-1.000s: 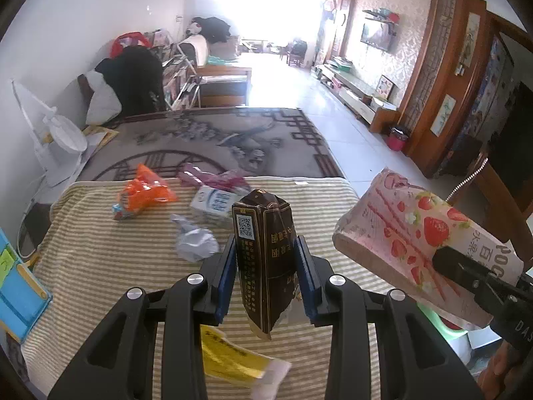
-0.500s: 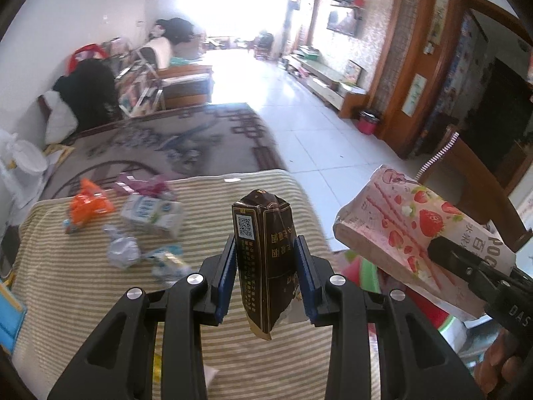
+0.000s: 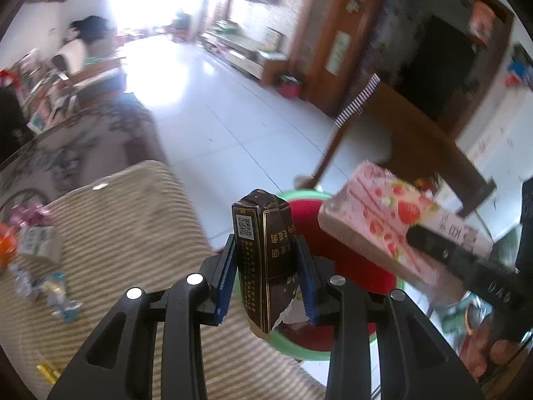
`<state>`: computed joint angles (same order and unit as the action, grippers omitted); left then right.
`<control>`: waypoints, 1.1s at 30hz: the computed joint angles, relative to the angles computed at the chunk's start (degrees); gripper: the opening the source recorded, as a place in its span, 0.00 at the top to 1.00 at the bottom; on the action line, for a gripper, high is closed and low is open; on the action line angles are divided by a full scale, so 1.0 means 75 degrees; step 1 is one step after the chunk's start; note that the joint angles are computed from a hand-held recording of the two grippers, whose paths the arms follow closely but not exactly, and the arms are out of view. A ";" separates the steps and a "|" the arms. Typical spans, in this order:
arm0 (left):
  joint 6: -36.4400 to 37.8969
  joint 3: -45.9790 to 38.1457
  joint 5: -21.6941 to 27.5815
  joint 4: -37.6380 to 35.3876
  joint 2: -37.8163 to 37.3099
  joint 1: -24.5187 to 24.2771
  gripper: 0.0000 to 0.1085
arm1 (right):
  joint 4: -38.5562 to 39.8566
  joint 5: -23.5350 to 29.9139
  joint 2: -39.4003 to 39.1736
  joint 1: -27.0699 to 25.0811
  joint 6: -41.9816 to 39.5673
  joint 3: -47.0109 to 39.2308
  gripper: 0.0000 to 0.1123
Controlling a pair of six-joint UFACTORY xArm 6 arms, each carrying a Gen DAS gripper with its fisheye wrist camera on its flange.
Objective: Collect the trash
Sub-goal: 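Carry the brown box and strawberry package to the red bucket and release both, then grasp the grey crumpled bag with the left tool while the right tool grasps the yellow packet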
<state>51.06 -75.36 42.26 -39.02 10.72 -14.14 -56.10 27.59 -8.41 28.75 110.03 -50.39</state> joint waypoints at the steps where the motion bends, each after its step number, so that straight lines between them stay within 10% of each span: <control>1: 0.0016 0.0003 0.0067 0.0042 0.0044 -0.0093 0.71 | 0.0027 0.0118 -0.0119 0.0019 0.0064 0.0123 0.75; 9: -0.0124 -0.0155 0.0315 0.0304 0.0348 -0.0395 0.70 | 0.0220 0.0244 -0.0491 -0.0113 0.0205 0.0629 0.75; 12: -0.0226 -0.0317 0.0350 0.0512 0.0499 -0.0381 0.58 | 0.0232 0.0171 -0.0425 -0.0169 0.0159 0.0595 0.73; 14: -0.0154 -0.0236 0.0196 0.0422 0.0439 -0.0336 0.41 | 0.0200 0.0219 -0.0367 -0.0169 0.0325 0.0533 0.54; 21: 0.0047 -0.0130 0.0108 0.0211 0.0219 0.0094 0.41 | 0.0141 -0.0020 0.0194 -0.0166 0.0276 -0.0016 0.52; 33: -0.0390 -0.0328 0.0053 0.0141 0.0318 0.1842 0.36 | 0.2006 -0.0447 0.2795 0.0499 -0.2545 -0.2974 0.38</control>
